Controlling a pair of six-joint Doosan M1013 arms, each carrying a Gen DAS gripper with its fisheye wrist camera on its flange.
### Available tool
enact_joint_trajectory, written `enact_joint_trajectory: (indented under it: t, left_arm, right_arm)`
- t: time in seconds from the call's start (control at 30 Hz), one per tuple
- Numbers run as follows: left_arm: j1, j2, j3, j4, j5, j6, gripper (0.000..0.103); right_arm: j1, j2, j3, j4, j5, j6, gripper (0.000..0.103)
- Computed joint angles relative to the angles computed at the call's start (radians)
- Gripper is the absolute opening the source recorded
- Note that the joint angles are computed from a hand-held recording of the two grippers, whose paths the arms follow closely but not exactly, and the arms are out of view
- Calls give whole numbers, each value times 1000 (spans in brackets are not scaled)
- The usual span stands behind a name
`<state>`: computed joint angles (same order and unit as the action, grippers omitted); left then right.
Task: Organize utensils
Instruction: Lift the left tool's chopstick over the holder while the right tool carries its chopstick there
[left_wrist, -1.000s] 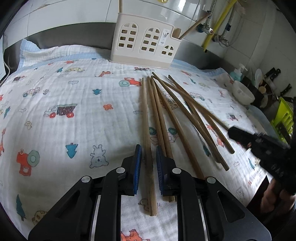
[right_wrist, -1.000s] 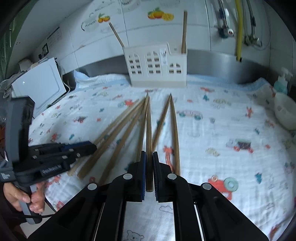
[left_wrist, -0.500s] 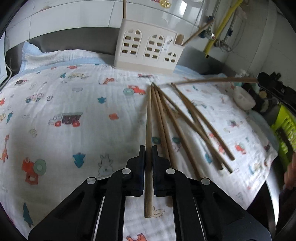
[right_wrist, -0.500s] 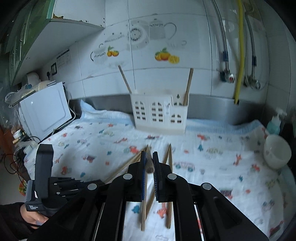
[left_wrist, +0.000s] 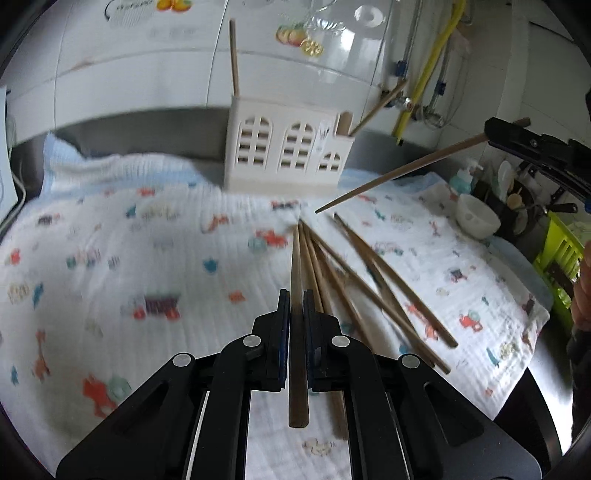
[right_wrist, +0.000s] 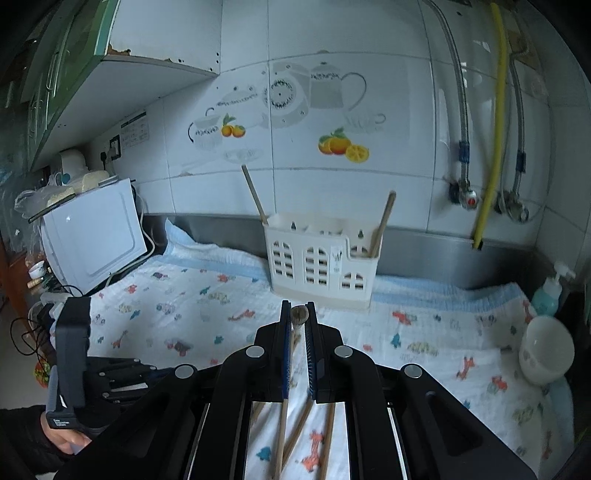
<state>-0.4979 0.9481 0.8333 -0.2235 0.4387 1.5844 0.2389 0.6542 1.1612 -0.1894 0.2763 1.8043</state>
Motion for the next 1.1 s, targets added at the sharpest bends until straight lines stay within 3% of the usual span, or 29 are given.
enact_joint_trajectory:
  t: [0.2,0.57,0.7,0.87,1.1]
  left_arm:
    - [6,-2,3,11,-1,-9,6]
    - [3,6,-53,1,-102,83,5]
    - [8,29,-108,-47,-81,118,5]
    - [15,56,-188,-56,-51,136,5]
    - [22,119,-357,-58,23,168,5]
  right_arm:
    - [0,0,-18,-31,-11,-4,7]
    - [-5,13,-77,-98,-23,36,7]
    - [-9,22,-107,-132,-17,55,7]
    - [-15,65,-196,-233,50,128,7]
    - [-25,137,-327,-252,133,138,7]
